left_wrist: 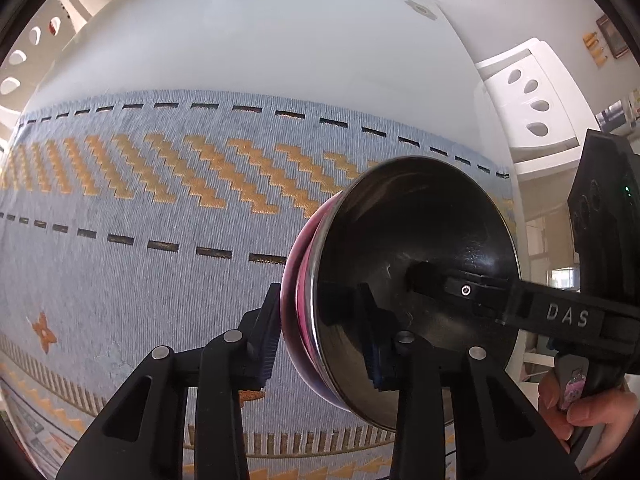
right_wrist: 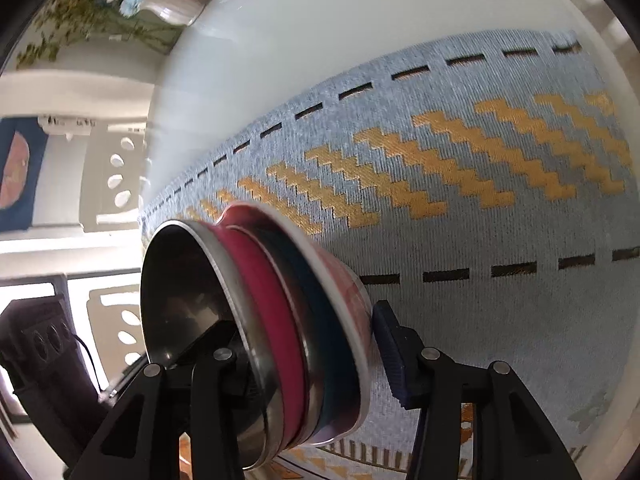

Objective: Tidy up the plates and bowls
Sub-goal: 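Lift the bowl stack with both grippers and carry it over the plate stack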

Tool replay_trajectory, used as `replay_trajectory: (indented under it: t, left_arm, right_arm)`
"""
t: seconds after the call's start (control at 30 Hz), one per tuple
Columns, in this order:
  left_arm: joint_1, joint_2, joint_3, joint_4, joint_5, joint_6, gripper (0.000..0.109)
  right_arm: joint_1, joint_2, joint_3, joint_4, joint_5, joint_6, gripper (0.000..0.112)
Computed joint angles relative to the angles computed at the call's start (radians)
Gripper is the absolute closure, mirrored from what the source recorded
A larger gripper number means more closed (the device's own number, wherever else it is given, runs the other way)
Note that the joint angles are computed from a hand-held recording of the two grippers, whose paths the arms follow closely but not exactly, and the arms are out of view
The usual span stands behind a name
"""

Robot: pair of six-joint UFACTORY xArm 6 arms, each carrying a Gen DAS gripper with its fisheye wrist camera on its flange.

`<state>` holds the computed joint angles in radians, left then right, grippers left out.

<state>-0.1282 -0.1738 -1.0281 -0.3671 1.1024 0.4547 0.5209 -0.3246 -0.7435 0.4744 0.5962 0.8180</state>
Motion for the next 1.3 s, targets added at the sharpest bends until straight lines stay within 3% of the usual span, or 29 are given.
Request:
replay_trajectory:
  t: [0.1, 0.57, 1.3]
  left_arm:
    - [-0.003, -0.006, 0.005, 0.010, 0.000, -0.002, 0.077]
    - [0.153, -0.037, 0.021, 0.027, 0.054, 0.059, 0.076]
    - [0.466, 0.079, -0.108, 0.058, 0.093, 0.199, 0.077]
  right_arm:
    - [0.008, 0.022, -0.029, -0.035, 0.022, 0.007, 0.065]
    - [0.084, 0.181, -0.193, -0.054, 0.061, 0.007, 0.065]
    - [0.214, 0.625, -0.745, -0.062, 0.192, -0.025, 0.066]
